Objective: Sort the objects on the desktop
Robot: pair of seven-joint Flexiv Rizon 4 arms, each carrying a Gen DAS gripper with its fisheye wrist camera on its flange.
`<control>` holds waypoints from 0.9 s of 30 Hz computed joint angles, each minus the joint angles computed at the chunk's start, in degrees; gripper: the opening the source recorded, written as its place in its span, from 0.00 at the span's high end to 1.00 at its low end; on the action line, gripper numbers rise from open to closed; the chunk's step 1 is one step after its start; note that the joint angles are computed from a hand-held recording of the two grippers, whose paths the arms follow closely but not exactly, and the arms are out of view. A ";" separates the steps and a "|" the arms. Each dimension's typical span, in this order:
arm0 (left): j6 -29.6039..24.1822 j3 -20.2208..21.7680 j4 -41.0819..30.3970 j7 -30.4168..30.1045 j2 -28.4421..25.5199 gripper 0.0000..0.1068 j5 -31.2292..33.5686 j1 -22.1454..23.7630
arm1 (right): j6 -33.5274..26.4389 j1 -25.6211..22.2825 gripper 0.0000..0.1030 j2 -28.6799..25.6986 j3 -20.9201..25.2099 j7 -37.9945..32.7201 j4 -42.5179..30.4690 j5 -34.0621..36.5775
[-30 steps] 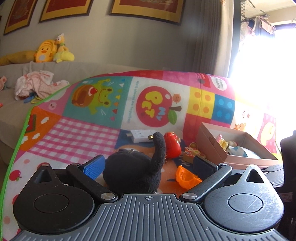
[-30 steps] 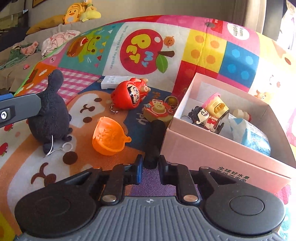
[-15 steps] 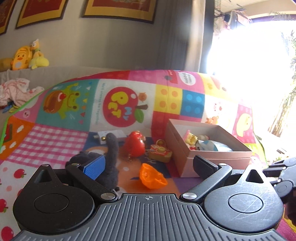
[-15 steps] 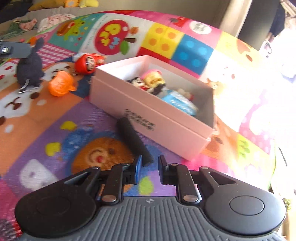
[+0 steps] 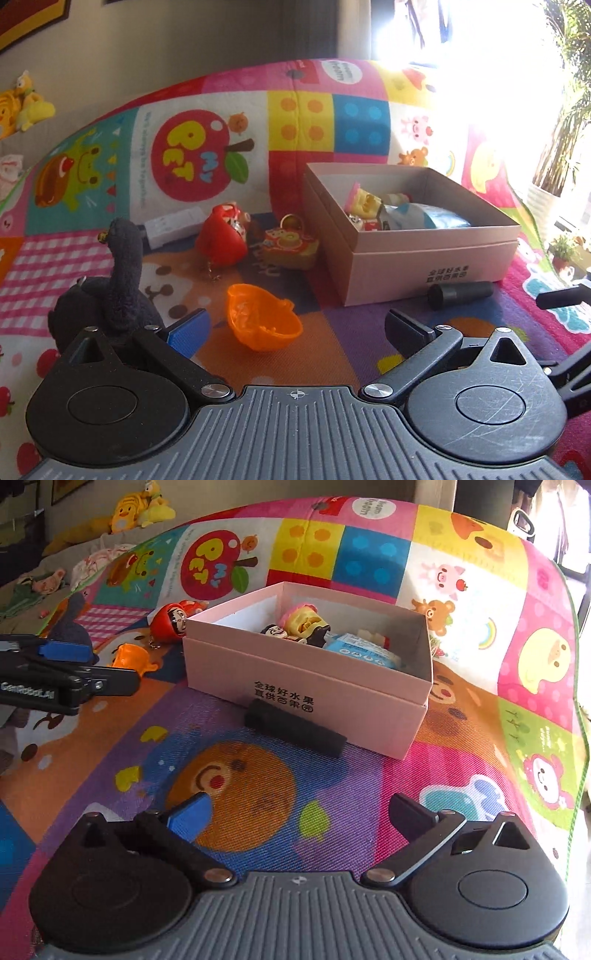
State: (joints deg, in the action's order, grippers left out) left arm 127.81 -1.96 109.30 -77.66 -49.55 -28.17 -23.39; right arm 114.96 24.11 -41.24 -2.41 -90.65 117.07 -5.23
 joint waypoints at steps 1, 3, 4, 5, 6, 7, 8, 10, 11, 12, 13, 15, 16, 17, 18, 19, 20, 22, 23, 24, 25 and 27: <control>-1.34 1.34 -0.91 1.16 -0.30 0.04 -2.75 -1.50 | -0.55 -0.86 0.00 0.19 0.90 0.10 0.19 -0.77; -3.56 3.31 -2.60 2.99 -1.01 0.12 -7.33 -3.63 | -0.20 -0.89 0.00 0.10 1.03 0.21 0.34 -0.75; -4.56 3.64 -3.16 3.51 -1.19 0.16 -8.50 -3.95 | -0.44 -1.12 0.00 0.13 1.25 0.35 0.28 -0.95; -5.11 4.13 -3.64 4.03 -1.42 0.19 -9.47 -4.45 | -0.68 -1.72 0.00 0.09 1.81 0.66 0.14 -1.33; -4.91 4.72 -4.03 4.56 -1.75 0.19 -10.10 -5.06 | -0.99 -2.67 0.00 0.01 2.67 1.14 -0.04 -1.91; -4.76 4.47 -4.13 4.72 -1.79 0.19 -9.76 -4.83 | -1.69 -4.14 0.00 -0.11 3.97 1.90 -0.44 -2.87; -4.74 3.74 -4.08 4.59 -1.66 0.20 -8.81 -4.08 | -2.21 -5.37 0.00 -0.19 5.03 2.57 -0.70 -3.75; -5.11 3.07 -4.06 4.77 -1.52 0.28 -7.42 -3.38 | -2.26 -6.41 0.00 -0.44 5.81 3.36 -0.97 -4.87; -5.73 3.28 -4.13 5.19 -1.48 0.37 -7.52 -3.64 | -1.96 -5.97 0.00 -0.46 5.37 3.49 -0.83 -4.80; -6.20 3.32 -4.04 5.34 -1.39 0.43 -7.49 -3.75 | -1.83 -5.92 0.00 -0.47 5.27 3.65 -0.77 -4.95; -6.56 3.25 -3.87 5.28 -1.26 0.45 -7.35 -3.74 | -1.81 -6.12 0.00 -0.50 5.39 3.86 -0.78 -5.23; -6.48 2.40 -2.84 4.40 -0.71 0.52 -5.84 -2.99 | -1.81 -6.36 0.00 -0.50 5.50 4.18 -0.76 -5.72; -6.15 1.72 -1.98 3.70 -0.31 0.52 -4.70 -2.48 | -1.83 -6.40 0.00 -0.46 5.47 4.28 -0.71 -5.91; -5.85 1.09 -1.14 3.04 0.11 0.53 -3.42 -1.93 | -1.88 -6.49 0.00 -0.44 5.49 4.39 -0.69 -6.11; -5.55 0.20 -0.07 2.29 0.67 0.53 -1.67 -1.14 | -1.98 -6.60 0.00 -0.41 5.54 4.49 -0.68 -6.33; -5.23 -0.64 0.97 1.53 1.17 0.53 0.13 -0.38 | -2.04 -6.69 0.00 -0.37 5.58 4.61 -0.65 -6.49; -4.84 -1.51 2.06 0.66 1.70 0.53 2.04 0.45 | -2.13 -6.82 0.00 -0.27 5.69 4.72 -0.58 -6.68; -3.88 -3.46 4.20 -1.52 2.68 0.53 6.07 2.39 | -2.22 -7.08 0.00 0.01 6.00 4.88 -0.16 -7.08; -3.58 -4.67 5.09 -2.86 3.08 0.53 8.29 3.70 | -2.06 -6.97 0.00 0.18 5.98 4.80 0.21 -7.17; -3.32 -6.19 5.89 -4.38 3.37 0.52 11.05 5.51 | -1.82 -6.90 0.00 0.32 6.01 4.75 0.59 -7.20; -3.08 -7.42 6.39 -5.74 3.48 0.52 13.62 7.13 | -1.44 -6.39 0.00 0.47 5.67 4.63 1.01 -6.89; -1.65 -7.25 6.57 -7.67 3.23 0.41 15.64 7.43 | -0.97 -5.51 0.00 0.64 5.09 4.66 1.48 -6.09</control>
State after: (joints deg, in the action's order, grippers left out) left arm 126.15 -9.22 115.87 -85.33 -46.31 -12.53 -15.96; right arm 113.99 18.61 -40.61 2.68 -85.99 118.55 -11.33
